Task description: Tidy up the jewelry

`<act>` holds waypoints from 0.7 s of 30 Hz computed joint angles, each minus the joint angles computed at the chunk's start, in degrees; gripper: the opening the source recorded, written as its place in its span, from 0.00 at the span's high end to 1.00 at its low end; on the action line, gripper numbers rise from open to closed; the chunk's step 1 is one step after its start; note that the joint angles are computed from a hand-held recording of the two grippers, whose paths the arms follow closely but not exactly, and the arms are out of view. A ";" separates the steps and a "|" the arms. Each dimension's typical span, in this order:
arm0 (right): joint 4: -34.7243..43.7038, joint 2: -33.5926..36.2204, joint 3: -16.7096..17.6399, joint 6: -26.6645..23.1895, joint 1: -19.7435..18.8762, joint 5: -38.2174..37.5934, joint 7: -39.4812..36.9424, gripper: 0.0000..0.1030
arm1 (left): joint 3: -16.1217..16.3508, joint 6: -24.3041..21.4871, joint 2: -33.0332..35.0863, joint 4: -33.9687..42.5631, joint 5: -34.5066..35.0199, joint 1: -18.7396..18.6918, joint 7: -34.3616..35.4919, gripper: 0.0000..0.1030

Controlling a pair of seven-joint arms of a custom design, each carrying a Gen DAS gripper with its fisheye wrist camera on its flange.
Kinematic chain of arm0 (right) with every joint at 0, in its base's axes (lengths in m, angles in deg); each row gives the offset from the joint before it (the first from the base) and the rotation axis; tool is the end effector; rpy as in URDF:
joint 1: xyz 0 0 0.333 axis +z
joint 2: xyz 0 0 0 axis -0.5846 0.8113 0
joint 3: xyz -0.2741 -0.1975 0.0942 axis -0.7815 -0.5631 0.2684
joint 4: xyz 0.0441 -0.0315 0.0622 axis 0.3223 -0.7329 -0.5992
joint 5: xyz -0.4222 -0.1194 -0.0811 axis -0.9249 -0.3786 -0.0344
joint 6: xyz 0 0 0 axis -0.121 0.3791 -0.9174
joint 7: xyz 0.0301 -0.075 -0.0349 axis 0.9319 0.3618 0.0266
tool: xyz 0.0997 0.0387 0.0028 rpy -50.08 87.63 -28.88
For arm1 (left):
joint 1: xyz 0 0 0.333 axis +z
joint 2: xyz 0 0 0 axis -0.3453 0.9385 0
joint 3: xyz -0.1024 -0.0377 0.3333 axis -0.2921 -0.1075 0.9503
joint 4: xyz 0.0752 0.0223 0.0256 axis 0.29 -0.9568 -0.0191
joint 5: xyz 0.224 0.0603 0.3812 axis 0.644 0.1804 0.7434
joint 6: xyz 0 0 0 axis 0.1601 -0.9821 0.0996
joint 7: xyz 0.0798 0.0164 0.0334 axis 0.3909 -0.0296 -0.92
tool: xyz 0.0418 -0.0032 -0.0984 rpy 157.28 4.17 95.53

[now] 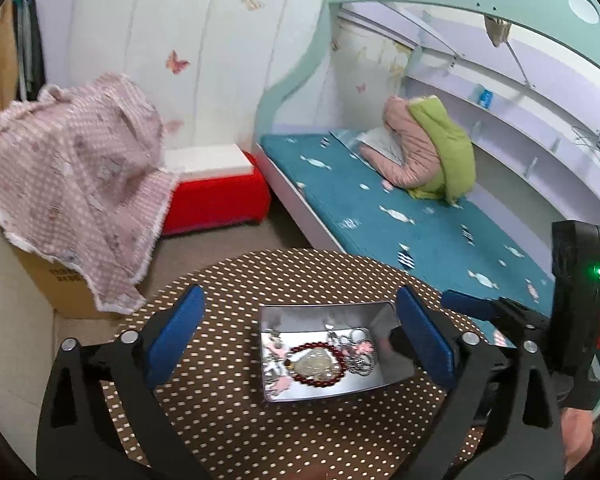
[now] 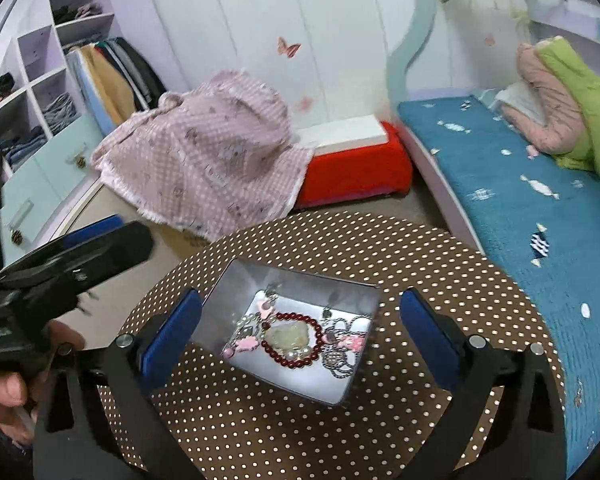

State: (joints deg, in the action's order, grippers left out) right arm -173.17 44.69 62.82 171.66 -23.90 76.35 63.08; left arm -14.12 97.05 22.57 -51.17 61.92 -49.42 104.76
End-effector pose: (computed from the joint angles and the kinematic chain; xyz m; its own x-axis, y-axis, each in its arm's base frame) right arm 0.3654 0.2826 0.5011 0.1436 -0.9460 -0.2905 -0.6937 0.1132 -0.7114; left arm 0.4340 -0.5111 0.5349 -0.3770 -0.9119 0.1620 -0.6055 0.1103 -0.7882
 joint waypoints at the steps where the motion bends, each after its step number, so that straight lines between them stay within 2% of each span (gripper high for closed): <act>1: -0.14 -0.57 0.73 -0.25 -0.71 -0.15 0.74 0.07 | 0.13 -1.15 -1.00 -0.51 2.15 -0.40 -2.25 0.06; 4: -1.31 -4.08 3.39 -0.90 -2.79 -0.83 3.95 0.07 | -0.67 -3.82 -4.35 -2.68 7.33 -0.39 -7.96 0.05; 9: -2.60 -9.16 5.59 -2.40 -3.26 -1.45 7.03 0.07 | -3.91 -7.92 -10.43 -6.83 12.27 0.97 -13.89 0.05; 13: -3.75 -14.48 7.80 -4.30 -3.30 -2.30 9.94 0.07 | -6.69 -10.29 -15.38 -10.13 14.26 2.01 -16.79 0.05; 21: -5.94 -28.20 11.55 -12.36 -0.35 -4.42 16.52 0.07 | -12.54 -14.87 -25.51 -16.09 13.58 2.87 -19.03 0.05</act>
